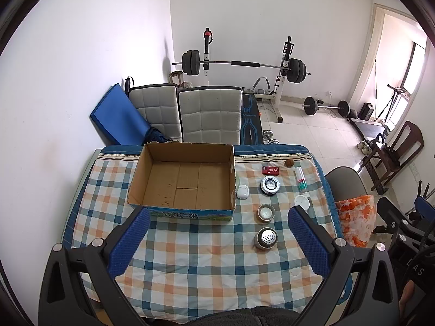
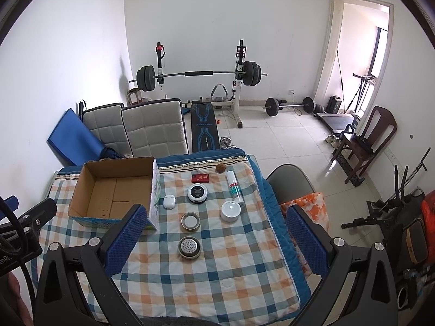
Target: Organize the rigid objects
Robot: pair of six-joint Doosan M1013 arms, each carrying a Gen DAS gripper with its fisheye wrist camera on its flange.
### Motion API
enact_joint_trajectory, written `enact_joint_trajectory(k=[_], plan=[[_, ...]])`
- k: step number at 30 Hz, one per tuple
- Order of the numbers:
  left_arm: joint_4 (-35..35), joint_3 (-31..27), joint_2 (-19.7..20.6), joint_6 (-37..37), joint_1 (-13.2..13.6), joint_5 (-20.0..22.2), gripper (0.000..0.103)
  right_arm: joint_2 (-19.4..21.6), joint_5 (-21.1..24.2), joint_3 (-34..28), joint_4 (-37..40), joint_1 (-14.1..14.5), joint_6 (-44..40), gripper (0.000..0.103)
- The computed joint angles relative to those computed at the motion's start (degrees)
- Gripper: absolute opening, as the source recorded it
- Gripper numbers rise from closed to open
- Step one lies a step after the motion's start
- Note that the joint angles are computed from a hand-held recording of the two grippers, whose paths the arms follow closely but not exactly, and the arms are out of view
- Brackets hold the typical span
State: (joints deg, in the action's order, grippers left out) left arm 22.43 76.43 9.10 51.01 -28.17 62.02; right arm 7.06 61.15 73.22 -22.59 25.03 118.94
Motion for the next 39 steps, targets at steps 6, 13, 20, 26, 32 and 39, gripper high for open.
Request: enact_joint_trajectory(k=[6,13,20,26,32,39], plan=[[-0.5,-1.4,0.8,0.8,0.0,0.8,0.103,-0.1,-0.1,0.2,0.0,0.0,0.1,0.103],[-0.8,-1.4,0.9,1.0,0.0,0.6,0.103,0.0,0.0,0.1,-0.1,0.1,0.3,0.103],[-3.4,-4.2,5.6,4.0,1.0,0.6,0.103,2.0,1.8,-1.0,5.9,-2.6,-0.9,0.103],[-11.1,-7.8,12.8,10.4,2.2,4.2,0.103,6.1,5.1,-2.0,11.7,-6.5,-1.2,0.103],[-15.6,-10.3,20.5,14.3,2.4,8.4,0.103,11.1,7.6,0.4,20.4,-10.8,-3.5,0.103],[-20.2,-14.2,28.7,18.2,1.9,14.2,0.103,17.6,9.4,4.0,23.9,-13.8,-2.3,0.103]])
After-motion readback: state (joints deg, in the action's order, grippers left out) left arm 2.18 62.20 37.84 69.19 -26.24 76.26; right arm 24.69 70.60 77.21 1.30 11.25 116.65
